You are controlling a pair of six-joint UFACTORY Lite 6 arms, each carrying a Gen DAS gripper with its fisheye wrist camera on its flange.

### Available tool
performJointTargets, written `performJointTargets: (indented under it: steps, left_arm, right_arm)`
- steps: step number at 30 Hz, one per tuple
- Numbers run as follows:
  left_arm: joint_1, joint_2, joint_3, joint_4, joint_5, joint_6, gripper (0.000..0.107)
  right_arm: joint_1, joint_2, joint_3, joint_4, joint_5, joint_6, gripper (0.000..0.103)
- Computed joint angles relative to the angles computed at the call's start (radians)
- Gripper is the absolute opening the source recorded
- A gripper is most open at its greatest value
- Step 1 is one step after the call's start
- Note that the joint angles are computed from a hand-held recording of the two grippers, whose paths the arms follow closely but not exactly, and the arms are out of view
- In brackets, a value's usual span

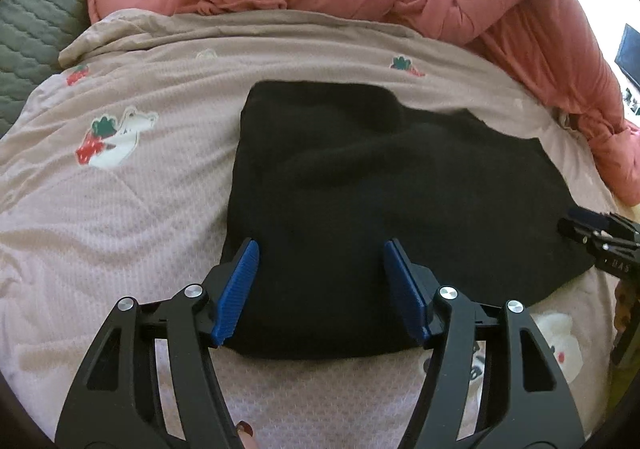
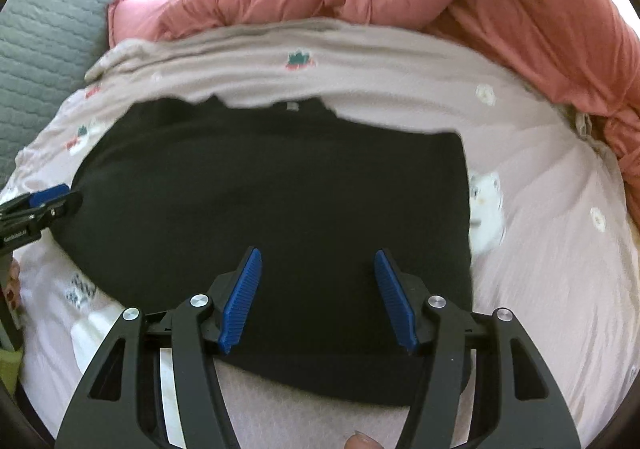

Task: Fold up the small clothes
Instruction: 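Withdraw both open grippers from the folded sweatshirt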

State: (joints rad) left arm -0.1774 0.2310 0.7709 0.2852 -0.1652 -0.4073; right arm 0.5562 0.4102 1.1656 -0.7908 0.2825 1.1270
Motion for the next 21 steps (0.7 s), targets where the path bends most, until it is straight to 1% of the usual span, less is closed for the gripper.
performJointTargets:
  steps: [2, 4, 6, 9, 12, 14, 17, 18, 19, 21]
  left_arm:
    - [-0.003, -0.011, -0.013, -0.034, 0.003, 0.032, 0.057]
    - [-0.008, -0.018, -0.021, -0.077, 0.003, 0.073, 0.057]
    - [-0.013, -0.029, -0.035, -0.12, 0.005, 0.116, 0.057]
    - [-0.016, -0.04, -0.049, -0.164, 0.006, 0.161, 0.057]
    - [-0.017, -0.053, -0.063, -0.185, 0.009, 0.179, 0.057]
    - [-0.021, -0.065, -0.074, -0.231, 0.011, 0.224, 0.057]
    - [-0.02, -0.089, -0.092, -0.228, 0.016, 0.216, 0.057]
    - [-0.017, -0.096, -0.099, -0.215, 0.016, 0.204, 0.057]
    - [-0.016, -0.107, -0.108, -0.216, 0.015, 0.202, 0.057]
    - [-0.009, -0.141, -0.134, -0.165, 0.014, 0.147, 0.061]
  right_arm:
    - [-0.003, -0.01, -0.027, 0.008, -0.011, 0.011, 0.064]
    - [-0.014, -0.034, -0.063, 0.019, -0.034, 0.025, 0.067]
    - [-0.024, -0.06, -0.103, 0.024, -0.059, 0.041, 0.067]
    - [-0.01, -0.095, -0.149, -0.011, -0.059, 0.09, 0.067]
    - [-0.004, -0.118, -0.173, 0.001, -0.052, 0.084, 0.067]
    - [-0.001, -0.134, -0.192, 0.01, -0.05, 0.081, 0.067]
    - [0.014, -0.163, -0.213, -0.029, -0.034, 0.126, 0.067]
    - [0.018, -0.174, -0.222, -0.041, -0.033, 0.14, 0.068]
    - [0.023, -0.187, -0.23, -0.048, -0.032, 0.149, 0.072]
    - [0.032, -0.217, -0.253, -0.067, -0.045, 0.172, 0.074]
